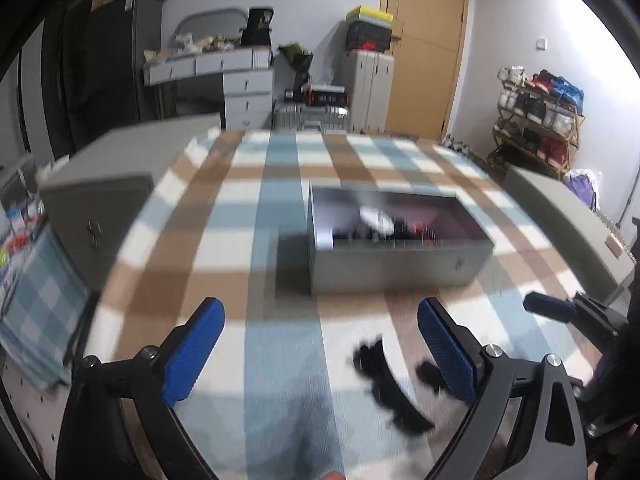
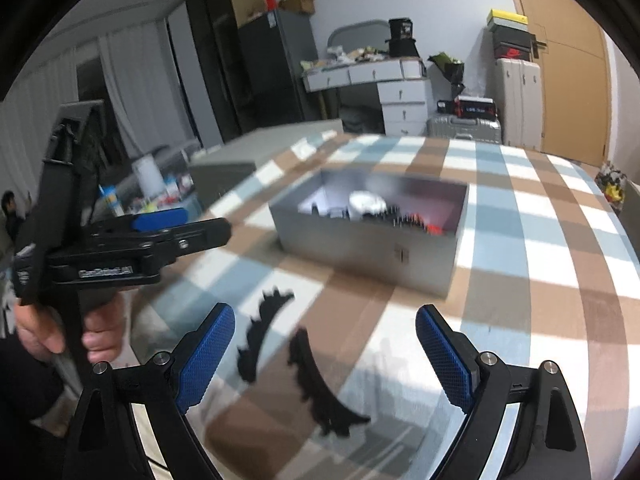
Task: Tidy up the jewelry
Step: 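Lower the right gripper onto a black curved hair comb and close it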
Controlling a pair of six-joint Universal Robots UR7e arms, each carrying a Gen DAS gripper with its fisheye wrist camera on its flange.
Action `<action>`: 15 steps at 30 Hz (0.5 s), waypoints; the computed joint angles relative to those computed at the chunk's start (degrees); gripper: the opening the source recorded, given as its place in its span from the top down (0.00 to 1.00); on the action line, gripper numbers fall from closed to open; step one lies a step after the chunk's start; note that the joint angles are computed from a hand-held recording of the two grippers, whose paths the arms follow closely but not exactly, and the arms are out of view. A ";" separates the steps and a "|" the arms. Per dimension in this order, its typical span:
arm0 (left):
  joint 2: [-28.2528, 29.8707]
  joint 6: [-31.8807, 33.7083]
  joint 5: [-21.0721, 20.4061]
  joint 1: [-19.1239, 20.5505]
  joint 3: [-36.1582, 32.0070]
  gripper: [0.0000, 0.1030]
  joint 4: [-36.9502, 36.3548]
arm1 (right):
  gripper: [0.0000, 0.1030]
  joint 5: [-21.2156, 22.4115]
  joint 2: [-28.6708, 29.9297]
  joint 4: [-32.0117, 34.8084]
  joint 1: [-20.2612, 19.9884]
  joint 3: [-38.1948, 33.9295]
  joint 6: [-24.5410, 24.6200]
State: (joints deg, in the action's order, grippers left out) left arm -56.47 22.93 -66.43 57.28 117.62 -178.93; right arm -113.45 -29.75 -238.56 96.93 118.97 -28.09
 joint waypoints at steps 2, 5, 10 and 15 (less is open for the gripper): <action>-0.40 -0.50 1.20 -0.01 1.52 0.08 -0.78 | 0.10 -0.56 0.76 0.02 -0.32 0.10 0.34; -1.31 -1.68 1.57 0.34 2.56 0.08 0.09 | 0.10 -1.36 1.74 0.10 -0.53 0.12 0.04; -2.38 -2.38 2.20 0.69 3.64 0.08 0.30 | 0.10 -0.62 2.19 0.53 -1.33 0.53 1.97; -2.71 -2.76 1.91 0.92 4.04 0.08 1.12 | 0.11 -3.16 3.64 -0.11 -0.84 -0.19 1.79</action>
State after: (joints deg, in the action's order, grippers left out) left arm -59.18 20.16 -64.52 58.19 121.66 -177.81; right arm -116.61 -26.11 -238.67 96.10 118.78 -26.30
